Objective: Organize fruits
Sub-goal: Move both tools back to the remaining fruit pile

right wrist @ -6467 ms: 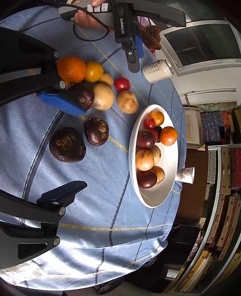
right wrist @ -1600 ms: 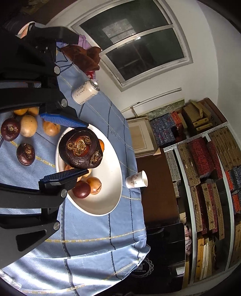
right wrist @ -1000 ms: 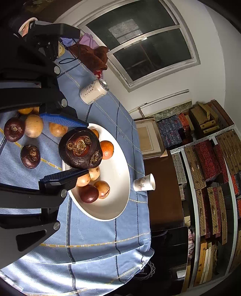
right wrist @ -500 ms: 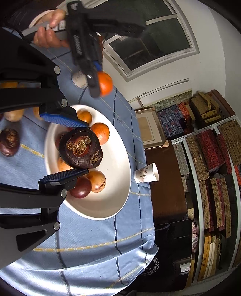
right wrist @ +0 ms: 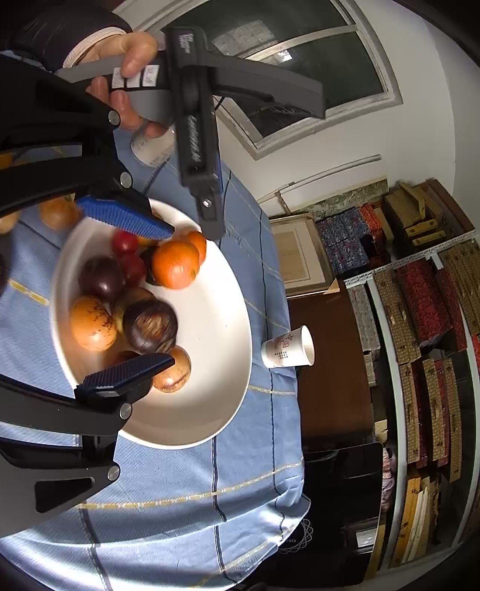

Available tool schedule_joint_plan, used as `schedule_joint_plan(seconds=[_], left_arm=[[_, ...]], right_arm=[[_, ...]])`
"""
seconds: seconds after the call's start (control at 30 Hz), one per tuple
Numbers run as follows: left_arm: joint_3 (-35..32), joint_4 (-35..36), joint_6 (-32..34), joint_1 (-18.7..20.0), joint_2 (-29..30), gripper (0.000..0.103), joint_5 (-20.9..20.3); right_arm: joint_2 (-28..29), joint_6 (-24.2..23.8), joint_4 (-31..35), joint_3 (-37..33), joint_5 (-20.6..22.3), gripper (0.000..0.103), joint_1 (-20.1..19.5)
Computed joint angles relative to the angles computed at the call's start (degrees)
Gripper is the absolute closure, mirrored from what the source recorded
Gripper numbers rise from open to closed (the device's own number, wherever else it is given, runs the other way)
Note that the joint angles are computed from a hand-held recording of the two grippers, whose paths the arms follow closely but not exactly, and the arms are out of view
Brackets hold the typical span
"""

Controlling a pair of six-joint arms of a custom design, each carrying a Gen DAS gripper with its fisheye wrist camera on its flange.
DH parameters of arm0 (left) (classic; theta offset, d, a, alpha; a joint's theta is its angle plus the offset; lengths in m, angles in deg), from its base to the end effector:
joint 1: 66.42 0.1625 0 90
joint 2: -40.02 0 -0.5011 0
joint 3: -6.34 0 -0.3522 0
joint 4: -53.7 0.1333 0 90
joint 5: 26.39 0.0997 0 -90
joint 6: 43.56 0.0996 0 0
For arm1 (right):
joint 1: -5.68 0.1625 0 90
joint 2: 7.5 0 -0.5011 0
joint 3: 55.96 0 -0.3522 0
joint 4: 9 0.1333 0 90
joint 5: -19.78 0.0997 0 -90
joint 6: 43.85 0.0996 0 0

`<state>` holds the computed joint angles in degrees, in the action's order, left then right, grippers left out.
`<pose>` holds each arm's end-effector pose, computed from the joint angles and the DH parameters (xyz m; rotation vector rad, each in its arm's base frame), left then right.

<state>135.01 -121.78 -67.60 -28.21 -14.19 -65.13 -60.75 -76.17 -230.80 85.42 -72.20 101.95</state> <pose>-0.2602 -0.4733 0.1875 0.4674 2.3550 -0.8896 0.1785 -0.4353 0.2088 0.8889 -2.5966 1.0607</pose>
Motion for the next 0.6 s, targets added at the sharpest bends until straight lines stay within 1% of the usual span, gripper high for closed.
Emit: schedule_joint_plan(seconds=[0.07,0.13,0.23,0.27,0.3,0.33,0.4,0.43,0.47,0.53,0.6], left_arm=[[3.8,1.0,-3.0,-2.8,-1.3,0.005,1.1],[7.8,2.2,-5.9,-5.8,-2.5,0.005,1.5],[14.3,1.8,-10.8,-10.5,-3.1,0.005,2.5],[17.0,-0.1,-11.8,-12.4,-2.9,0.005,2.6],[19.2,-2.3,-12.1,-13.9,-2.6,0.005,2.7],[21.5,-4.2,-12.9,-15.8,-2.1,0.005,3.6],[25.3,-6.4,-15.8,-19.5,-1.1,0.005,6.5],[26.7,-5.9,-18.4,-20.9,-1.1,0.005,7.6],[27.5,-3.7,-21.6,-22.0,-1.8,0.005,8.3],[28.3,-1.8,-24.8,-23.2,-2.9,0.005,8.9],[28.6,0.7,-27.7,-23.8,-4.3,0.005,9.8]], right_arm=[[-1.1,-0.8,-0.2,1.9,-0.4,0.030,0.5],[-2.1,-1.6,0.0,4.5,0.1,0.028,0.3],[-3.7,-3.2,1.5,8.5,0.8,0.028,-0.5],[-4.0,-4.0,2.1,9.7,0.6,0.028,-0.6],[-3.9,-4.7,2.0,10.9,-0.1,0.028,-0.5],[-3.5,-5.5,1.6,12.1,-1.9,0.028,0.1],[-3.0,-6.9,1.0,14.0,-4.5,0.028,1.5],[-2.6,-7.2,0.5,14.7,-5.3,0.028,2.0],[-2.1,-7.0,-0.5,15.4,-6.4,0.028,2.6],[-0.7,-5.6,-3.0,16.8,-8.9,0.028,3.4],[-1.0,-4.4,-1.1,17.3,-9.6,0.028,3.0]])
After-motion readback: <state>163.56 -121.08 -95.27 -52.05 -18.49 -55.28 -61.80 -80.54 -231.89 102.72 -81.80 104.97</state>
